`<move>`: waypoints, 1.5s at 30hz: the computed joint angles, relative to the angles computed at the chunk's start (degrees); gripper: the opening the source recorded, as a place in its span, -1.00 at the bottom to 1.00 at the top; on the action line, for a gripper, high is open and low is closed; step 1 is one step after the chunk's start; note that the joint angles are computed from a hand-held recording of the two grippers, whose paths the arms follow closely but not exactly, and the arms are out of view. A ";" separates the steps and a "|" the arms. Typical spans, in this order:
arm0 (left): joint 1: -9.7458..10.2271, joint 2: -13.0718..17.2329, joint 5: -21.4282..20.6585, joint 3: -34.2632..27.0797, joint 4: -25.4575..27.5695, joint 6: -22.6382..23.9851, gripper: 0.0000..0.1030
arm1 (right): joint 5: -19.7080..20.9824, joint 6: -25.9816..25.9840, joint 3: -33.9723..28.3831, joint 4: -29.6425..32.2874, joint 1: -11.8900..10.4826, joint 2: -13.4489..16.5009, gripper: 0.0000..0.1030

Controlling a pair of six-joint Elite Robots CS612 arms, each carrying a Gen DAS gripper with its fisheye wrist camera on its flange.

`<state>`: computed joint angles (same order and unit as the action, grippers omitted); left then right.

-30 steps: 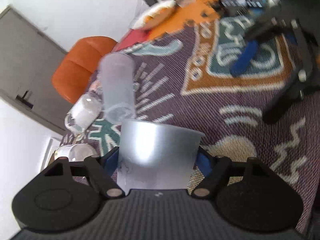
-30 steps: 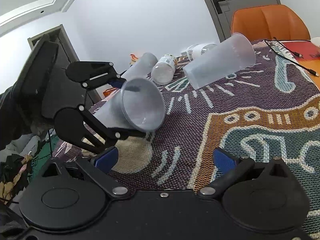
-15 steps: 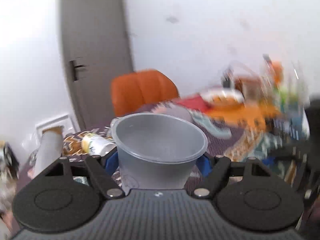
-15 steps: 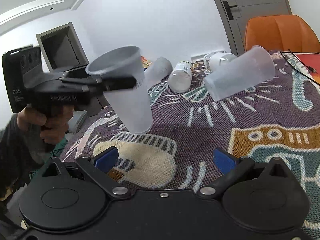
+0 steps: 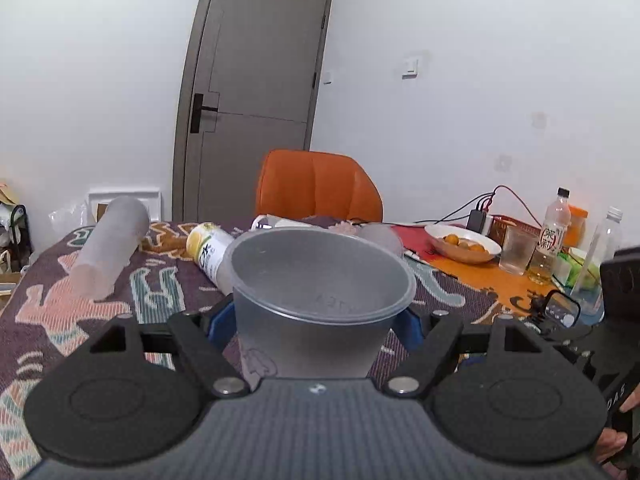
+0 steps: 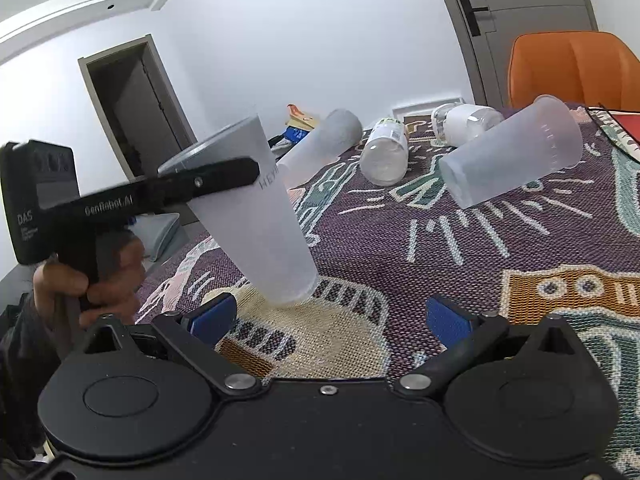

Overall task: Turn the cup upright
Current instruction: 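Turn the cup base-down with the left gripper and set it on the blanket, then open the left gripper and hold both tools still beside the upright cup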

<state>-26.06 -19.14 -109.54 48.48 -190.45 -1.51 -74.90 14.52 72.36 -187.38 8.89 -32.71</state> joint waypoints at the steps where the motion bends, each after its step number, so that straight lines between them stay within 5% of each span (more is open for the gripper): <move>1: -0.04 -0.16 0.32 0.37 0.16 -0.42 0.55 | -0.05 -0.15 -0.02 0.08 0.02 -0.03 1.00; 5: 0.25 -1.02 -0.91 1.68 1.57 -2.53 0.86 | -0.05 -0.48 0.08 0.14 0.03 -0.38 1.00; 10: -0.11 -3.22 2.42 6.06 -2.75 -1.25 0.98 | -0.42 -1.26 0.58 -0.76 0.11 -1.03 1.00; 31: -1.25 -13.78 13.20 23.93 -5.69 -3.33 1.00 | -1.77 -3.84 3.23 -2.75 1.24 -4.21 1.00; 45: -1.00 -15.94 17.80 27.22 -2.88 -4.40 1.00 | -4.24 -2.94 5.25 -2.47 1.72 -5.68 1.00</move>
<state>-27.06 -35.08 -91.74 75.70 -193.33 -5.91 -79.14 11.58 77.62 -189.85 10.60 -38.39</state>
